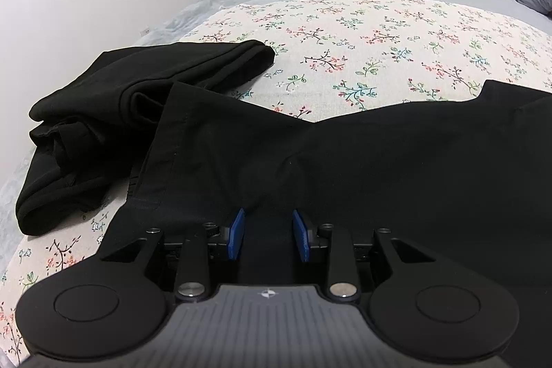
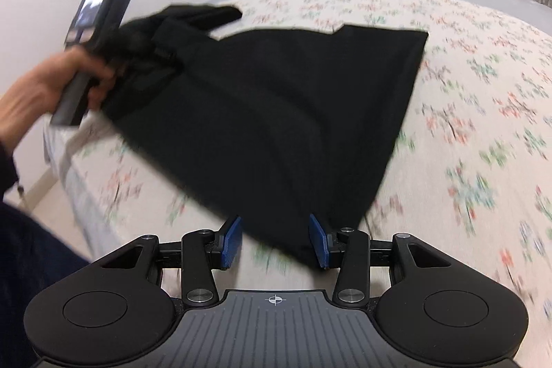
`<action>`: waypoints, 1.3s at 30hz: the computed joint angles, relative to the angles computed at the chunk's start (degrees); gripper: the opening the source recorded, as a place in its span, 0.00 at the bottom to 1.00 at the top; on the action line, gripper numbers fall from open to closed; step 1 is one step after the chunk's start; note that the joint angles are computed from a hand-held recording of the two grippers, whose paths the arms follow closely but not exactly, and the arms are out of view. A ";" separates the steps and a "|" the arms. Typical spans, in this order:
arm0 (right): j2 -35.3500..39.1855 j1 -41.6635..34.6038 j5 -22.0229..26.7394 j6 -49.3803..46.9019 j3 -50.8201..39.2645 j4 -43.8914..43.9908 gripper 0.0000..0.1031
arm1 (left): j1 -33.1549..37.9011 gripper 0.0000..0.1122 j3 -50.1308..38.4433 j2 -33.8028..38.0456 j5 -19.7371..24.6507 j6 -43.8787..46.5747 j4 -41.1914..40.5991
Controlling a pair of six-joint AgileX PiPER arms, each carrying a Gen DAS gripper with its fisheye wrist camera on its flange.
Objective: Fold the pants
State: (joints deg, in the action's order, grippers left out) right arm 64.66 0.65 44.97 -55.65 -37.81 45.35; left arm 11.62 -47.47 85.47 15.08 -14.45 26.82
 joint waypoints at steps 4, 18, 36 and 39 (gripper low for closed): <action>-2.08 -5.59 8.66 -1.12 -0.77 -0.36 0.41 | 0.25 0.45 0.29 -2.04 0.08 6.44 -7.86; 17.51 -27.82 19.73 -11.77 3.76 27.49 0.25 | -11.54 0.45 1.45 -5.91 4.17 35.57 -42.08; 15.62 -29.69 21.84 -3.10 -8.05 15.99 0.01 | -28.58 0.45 -6.13 1.06 8.19 13.28 -28.32; 16.88 -35.17 23.83 -3.92 -14.12 10.26 0.01 | -33.77 0.45 -8.10 2.47 8.22 9.04 -27.62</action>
